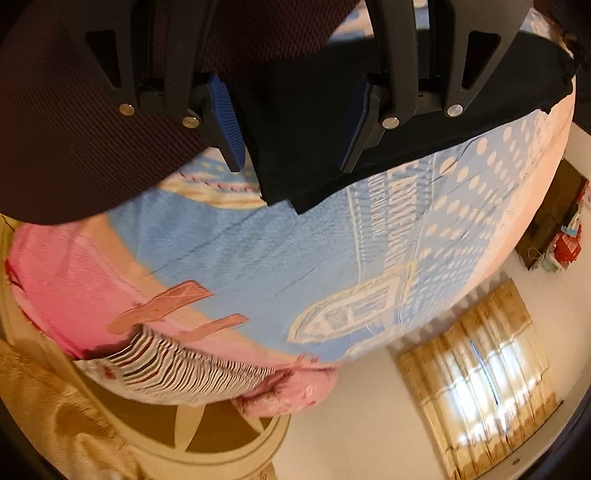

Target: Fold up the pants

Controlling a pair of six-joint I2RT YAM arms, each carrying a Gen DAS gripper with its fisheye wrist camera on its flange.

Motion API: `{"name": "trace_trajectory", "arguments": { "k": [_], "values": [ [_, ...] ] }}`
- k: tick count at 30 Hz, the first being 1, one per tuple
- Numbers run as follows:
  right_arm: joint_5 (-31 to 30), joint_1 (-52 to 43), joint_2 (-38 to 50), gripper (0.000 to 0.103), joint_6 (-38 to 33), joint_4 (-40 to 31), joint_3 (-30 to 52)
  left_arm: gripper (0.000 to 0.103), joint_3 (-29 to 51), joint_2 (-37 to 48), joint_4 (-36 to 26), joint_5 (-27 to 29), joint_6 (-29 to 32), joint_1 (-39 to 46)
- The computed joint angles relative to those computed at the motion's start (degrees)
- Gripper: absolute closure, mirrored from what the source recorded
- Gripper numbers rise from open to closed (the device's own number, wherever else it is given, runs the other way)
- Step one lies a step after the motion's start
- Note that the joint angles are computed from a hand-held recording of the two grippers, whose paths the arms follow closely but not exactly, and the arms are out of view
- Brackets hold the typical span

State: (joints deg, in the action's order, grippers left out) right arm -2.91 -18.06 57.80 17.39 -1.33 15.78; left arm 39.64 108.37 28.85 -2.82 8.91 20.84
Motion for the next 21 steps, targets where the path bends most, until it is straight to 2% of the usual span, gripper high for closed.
{"name": "trace_trajectory", "arguments": {
  "k": [2, 3, 5, 6, 7, 8, 9, 13, 18, 21],
  "values": [
    [-5.24, -3.41, 10.28, 0.049, -2.18, 3.19, 3.42, 0.041, -0.61, -0.16, 0.82, -3.01, 1.49, -1.21],
    [-6.11, -4.40, 16.46, 0.049, -2.97, 4.42, 5.72, 0.036, -0.80, -0.31, 1.05, -3.68, 1.37, -1.36],
    [-5.51, -5.05, 23.30, 0.049, -3.87, 6.52, 8.02, 0.028, -0.44, -0.72, -0.05, -3.32, -0.19, -0.53],
    [-4.66, -5.18, 25.75, 0.053, -3.89, 8.49, 8.32, 0.025, 0.00, -0.67, -0.81, -2.29, -1.27, 0.25],
    [-5.68, -5.58, 26.37, 0.081, -4.09, 9.95, 8.02, 0.024, 0.23, -0.65, -1.25, -1.40, -1.87, 0.79],
    [-7.78, -6.15, 27.04, 0.096, -4.45, 11.71, 7.57, 0.023, 0.39, -0.68, -1.54, -1.12, -2.01, 0.98],
    [-8.56, -6.08, 27.26, 0.100, -4.62, 11.78, 7.57, 0.023, 0.42, -0.64, -1.61, -1.68, -1.83, 0.66],
    [-7.18, -2.74, 20.03, 0.100, -5.71, 12.70, 4.46, 0.021, 0.47, 0.65, -0.55, -5.05, -2.06, -1.57],
    [-19.37, -6.11, 9.88, 0.100, -4.13, 16.62, 2.46, 0.019, 0.80, 1.10, -0.37, -4.87, -2.78, -1.49],
    [-22.30, -8.04, 15.20, 0.100, -5.35, 18.21, 4.93, 0.018, 0.52, 1.14, 0.18, -5.28, -2.85, -1.66]
  ]
}}
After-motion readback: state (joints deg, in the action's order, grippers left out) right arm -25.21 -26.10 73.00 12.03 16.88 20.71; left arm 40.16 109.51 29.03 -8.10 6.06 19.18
